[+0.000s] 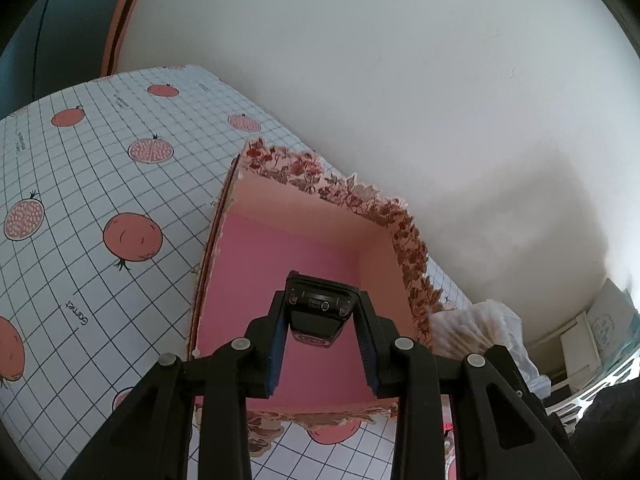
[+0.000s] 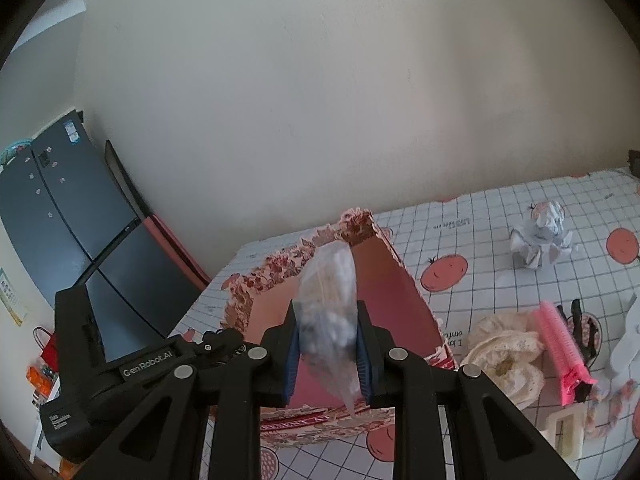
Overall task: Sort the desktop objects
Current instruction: 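Carry the cotton swab bag with the right tool over the pink box, then open the right tool to drop the swab bag into the box while the left tool releases the car there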
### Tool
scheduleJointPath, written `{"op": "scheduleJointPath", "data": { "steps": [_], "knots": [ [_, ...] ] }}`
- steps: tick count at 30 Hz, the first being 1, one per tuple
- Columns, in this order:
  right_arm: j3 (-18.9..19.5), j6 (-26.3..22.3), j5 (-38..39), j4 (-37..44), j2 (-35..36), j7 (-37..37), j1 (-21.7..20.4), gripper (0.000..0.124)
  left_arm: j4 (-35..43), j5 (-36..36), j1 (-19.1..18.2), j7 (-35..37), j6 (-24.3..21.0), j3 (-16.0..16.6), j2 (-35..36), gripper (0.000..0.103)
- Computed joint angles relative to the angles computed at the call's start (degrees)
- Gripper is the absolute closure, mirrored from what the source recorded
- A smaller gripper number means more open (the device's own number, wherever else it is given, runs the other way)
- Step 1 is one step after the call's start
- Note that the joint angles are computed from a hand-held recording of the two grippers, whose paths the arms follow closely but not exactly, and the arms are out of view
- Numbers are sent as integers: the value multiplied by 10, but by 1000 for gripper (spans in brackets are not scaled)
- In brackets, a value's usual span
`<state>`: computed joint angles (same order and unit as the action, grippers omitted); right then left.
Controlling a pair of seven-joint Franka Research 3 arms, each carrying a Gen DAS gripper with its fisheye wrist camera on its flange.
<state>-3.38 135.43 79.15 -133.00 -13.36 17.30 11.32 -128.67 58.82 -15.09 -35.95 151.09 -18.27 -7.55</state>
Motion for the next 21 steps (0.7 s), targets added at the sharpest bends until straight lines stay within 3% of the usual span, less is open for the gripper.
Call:
{"op": "scheduleJointPath", "data": {
  "steps": [8, 17, 21],
  "knots": [
    [5, 5, -20, -4, 1, 20, 2, 95, -12, -87, -2, 62, 34, 13, 13, 69],
    [7, 4, -41, -4, 3, 32, 5, 95, -12, -136, -2, 106, 48, 15, 24, 68],
    [4, 0, -47, -1, 6, 41, 4, 95, -10, -153, -4, 123, 54, 17, 29, 64]
  ]
}}
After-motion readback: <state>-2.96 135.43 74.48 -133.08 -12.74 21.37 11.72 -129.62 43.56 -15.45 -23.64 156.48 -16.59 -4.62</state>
